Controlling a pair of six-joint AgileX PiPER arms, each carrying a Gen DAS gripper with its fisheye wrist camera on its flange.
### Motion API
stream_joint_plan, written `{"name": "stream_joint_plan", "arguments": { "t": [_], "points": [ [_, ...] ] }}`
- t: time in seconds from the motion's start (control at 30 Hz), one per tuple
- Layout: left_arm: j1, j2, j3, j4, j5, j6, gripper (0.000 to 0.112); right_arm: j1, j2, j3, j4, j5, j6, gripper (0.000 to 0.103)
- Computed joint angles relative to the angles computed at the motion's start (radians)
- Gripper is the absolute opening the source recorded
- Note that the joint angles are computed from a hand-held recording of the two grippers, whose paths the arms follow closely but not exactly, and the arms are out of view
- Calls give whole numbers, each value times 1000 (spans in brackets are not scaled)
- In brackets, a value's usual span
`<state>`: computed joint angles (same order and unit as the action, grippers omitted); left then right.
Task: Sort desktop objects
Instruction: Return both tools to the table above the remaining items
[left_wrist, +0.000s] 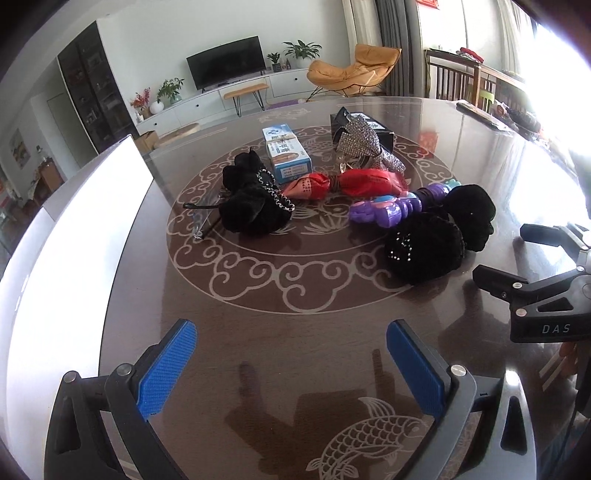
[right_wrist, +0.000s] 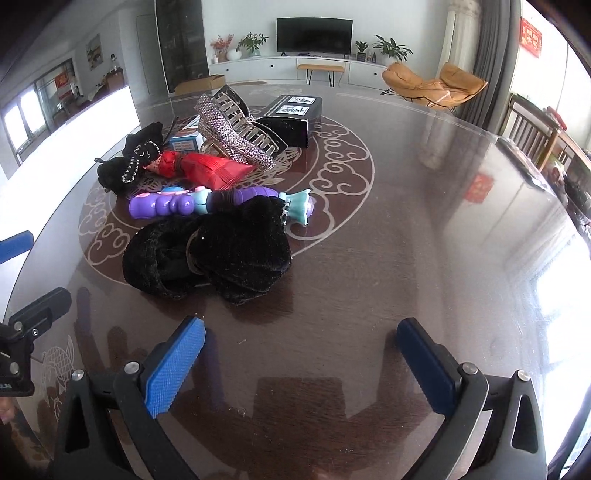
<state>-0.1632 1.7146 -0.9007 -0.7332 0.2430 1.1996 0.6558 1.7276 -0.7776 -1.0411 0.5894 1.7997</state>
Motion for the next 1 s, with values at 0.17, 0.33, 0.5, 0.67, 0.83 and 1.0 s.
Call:
{"name": "stream_joint_plan", "arguments": {
  "t": [0.17, 0.33, 0.5, 0.67, 0.83, 1.0],
  "points": [
    [-16, 42, -14, 40, -41, -31, 103, 2, -3, 0, 4, 1, -2, 103],
    [-21, 43, 6, -91, -73, 116, 103, 5, -3, 0, 5, 3, -2, 103],
    [-21, 42, 18, -254, -86, 288, 103, 5, -4, 1, 5, 3, -1, 103],
    [-18, 39, 31, -421, -95, 464, 103, 6, -4, 0, 6, 4, -1, 103],
    [-12, 44, 23, -407, -81, 448, 103, 6, -6, 2, 6, 4, -2, 103],
    [-2, 54, 6, -348, -58, 385, 103, 6, -6, 2, 7, 4, -2, 103]
  ]
}}
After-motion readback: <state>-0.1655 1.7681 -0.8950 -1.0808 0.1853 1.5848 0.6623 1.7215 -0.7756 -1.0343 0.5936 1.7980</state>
